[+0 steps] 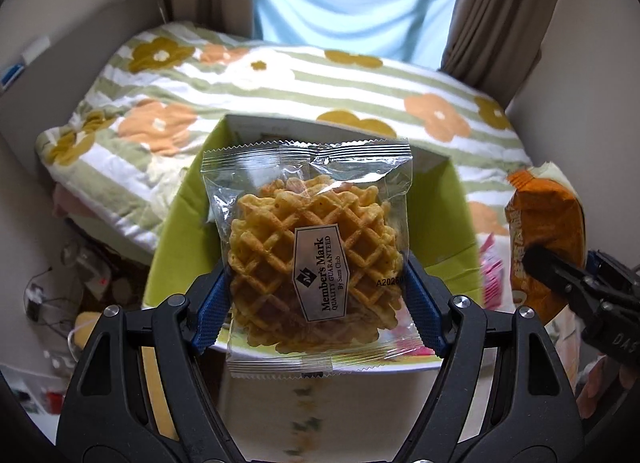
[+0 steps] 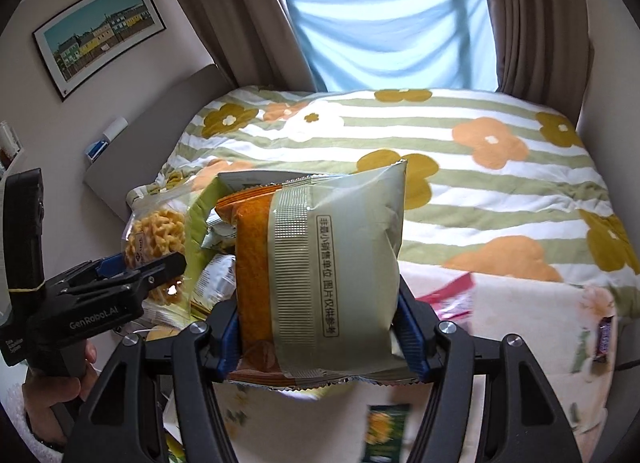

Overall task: Organize snacks
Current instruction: 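Carry both packets into the cardboard box and open both tools to release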

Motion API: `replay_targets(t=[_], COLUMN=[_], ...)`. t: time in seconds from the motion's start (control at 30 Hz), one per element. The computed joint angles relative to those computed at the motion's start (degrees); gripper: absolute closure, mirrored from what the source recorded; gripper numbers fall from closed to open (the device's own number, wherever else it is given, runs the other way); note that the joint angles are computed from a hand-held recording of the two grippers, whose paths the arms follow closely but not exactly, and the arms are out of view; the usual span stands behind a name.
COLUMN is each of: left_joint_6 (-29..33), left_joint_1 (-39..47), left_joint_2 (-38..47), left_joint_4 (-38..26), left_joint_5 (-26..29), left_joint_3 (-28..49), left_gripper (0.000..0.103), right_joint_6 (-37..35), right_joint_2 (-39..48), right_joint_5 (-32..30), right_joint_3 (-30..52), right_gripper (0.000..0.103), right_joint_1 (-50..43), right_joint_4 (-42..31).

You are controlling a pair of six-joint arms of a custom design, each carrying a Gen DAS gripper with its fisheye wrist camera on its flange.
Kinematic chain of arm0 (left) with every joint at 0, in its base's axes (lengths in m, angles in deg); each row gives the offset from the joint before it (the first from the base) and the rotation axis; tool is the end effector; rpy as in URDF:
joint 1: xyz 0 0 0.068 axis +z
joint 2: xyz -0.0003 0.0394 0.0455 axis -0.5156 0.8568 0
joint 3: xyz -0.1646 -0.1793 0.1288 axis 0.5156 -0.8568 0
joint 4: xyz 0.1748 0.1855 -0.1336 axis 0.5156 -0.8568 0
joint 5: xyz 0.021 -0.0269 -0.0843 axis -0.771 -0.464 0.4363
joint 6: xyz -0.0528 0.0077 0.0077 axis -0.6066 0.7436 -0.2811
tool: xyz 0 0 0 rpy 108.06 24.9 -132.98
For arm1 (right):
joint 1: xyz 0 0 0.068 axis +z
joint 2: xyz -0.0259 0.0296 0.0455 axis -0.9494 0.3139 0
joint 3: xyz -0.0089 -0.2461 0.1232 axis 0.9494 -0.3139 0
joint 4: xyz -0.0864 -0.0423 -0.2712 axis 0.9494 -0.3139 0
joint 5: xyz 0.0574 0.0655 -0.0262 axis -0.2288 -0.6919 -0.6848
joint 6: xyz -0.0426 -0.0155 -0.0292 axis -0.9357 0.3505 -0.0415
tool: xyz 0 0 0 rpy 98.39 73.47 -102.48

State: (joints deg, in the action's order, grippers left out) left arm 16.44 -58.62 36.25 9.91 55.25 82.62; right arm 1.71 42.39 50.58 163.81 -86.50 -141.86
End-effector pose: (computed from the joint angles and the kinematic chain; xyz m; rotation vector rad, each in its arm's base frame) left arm 0.2075 -0.0968 0.3476 -0.3006 2.5271 -0.0543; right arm 0.2323 -0.0397 0.3531 -0.4631 2.4520 0.5694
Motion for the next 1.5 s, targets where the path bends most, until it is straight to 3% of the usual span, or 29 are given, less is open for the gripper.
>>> replay_targets(t=[0.2, 0.3, 0.37, 0.43, 0.9, 0.97, 1.03, 1.07, 1.2, 1.5], left_joint_6=[12.2, 14.1, 15.2, 15.3, 13.8, 13.4, 13.1, 13.1, 13.0, 12.8], left_joint_1=[9.1, 10.4, 11.7, 12.2, 11.5, 10.9, 10.5, 10.3, 10.5, 10.9], left_joint_2=[0.4, 2.7, 3.9, 3.3, -1.7, -1.3, -1.6, -1.8, -2.3, -3.8], left_joint_4=[5.2, 6.1, 5.7, 6.2, 3.4, 2.9, 2.8, 2.8, 2.6, 2.5], left_joint_5=[10.2, 12.2, 13.9, 13.8, 12.0, 11.0, 10.7, 10.6, 10.9, 11.9], left_joint_3=[-6.3, -7.0, -7.4, -8.6, -10.0, -9.5, -9.5, -9.5, -10.0, -10.4], left_gripper=[0.028, 0.027, 0.020, 0.001, 0.001, 0.001, 0.001, 0.001, 0.001, 0.001], right_joint_6=[12.0, 15.1, 16.7, 17.4, 18.7, 19.3, 19.9, 19.5, 18.0, 16.2], right_joint_2=[-2.0, -2.3, -2.4, -1.9, 4.9, 5.0, 3.5, 2.6, -0.4, 0.8], right_joint_5=[6.6, 9.2, 10.0, 10.4, 8.7, 7.7, 7.8, 6.9, 4.7, 6.0], right_joint_3=[-4.3, -5.5, -6.2, -6.7, -5.5, -6.1, -7.9, -8.6, -10.8, -8.7], right_gripper=[0.043, 0.043, 0.043, 0.043, 0.041, 0.035, 0.007, 0.003, 0.002, 0.002], right_joint_1=[9.4, 11.5, 12.4, 12.5, 14.0, 14.0, 14.3, 14.2, 12.9, 11.4], right_joint_4=[6.0, 7.3, 8.1, 8.5, 9.3, 10.4, 13.0, 13.7, 15.8, 11.6])
